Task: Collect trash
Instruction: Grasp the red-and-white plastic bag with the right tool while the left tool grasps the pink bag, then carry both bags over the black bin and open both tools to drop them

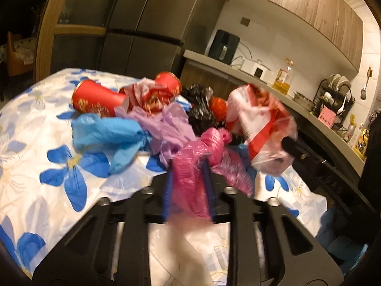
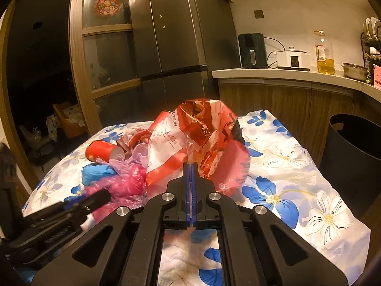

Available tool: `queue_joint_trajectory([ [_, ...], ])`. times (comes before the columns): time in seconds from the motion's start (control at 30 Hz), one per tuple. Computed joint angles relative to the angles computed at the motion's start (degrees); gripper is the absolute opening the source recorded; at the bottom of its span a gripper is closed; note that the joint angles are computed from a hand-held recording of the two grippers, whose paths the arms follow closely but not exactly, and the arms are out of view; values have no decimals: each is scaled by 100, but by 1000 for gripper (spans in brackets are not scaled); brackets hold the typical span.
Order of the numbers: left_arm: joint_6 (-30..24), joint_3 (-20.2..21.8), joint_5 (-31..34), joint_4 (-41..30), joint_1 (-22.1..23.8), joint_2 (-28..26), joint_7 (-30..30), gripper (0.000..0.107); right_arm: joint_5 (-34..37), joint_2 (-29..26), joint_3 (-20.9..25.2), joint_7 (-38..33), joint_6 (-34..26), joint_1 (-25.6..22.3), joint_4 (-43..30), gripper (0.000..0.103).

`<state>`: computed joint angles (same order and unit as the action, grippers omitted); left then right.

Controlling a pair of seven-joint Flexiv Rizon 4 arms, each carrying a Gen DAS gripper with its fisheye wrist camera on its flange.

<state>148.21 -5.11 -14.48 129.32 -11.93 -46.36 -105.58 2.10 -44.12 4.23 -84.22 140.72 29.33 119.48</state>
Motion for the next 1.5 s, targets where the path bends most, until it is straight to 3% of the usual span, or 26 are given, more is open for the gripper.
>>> queue_joint_trajectory([
  [0.07,-25,-19,45,-16,22,-47,-25,8,-8,38,14,-15,67,-20,62,2],
  [0.2,256,-14,202,11,51,-92,-113,6,72,128,3,-71,154,-15,171,2],
  [0.53,1155,149,-746,575,-436,447,189,6,295,384,17,-180,474,-57,416,2],
  [0.7,1215,99,-1016,510,-612,653,577,6,357,514,25,-202,560,-111,505,2],
  [0.9,897,-17,-913,9,-692,757,1015,6,495,686,-32,-308,690,-196,597,2],
  [1.13,179,-167,-584,-1173,-831,591,1738,6,854,819,-235,-444,674,-383,463,2],
  [1.5,-1371,-581,184,-3900,-945,-516,2191,6,1631,702,-676,-692,426,-785,-135,2],
])
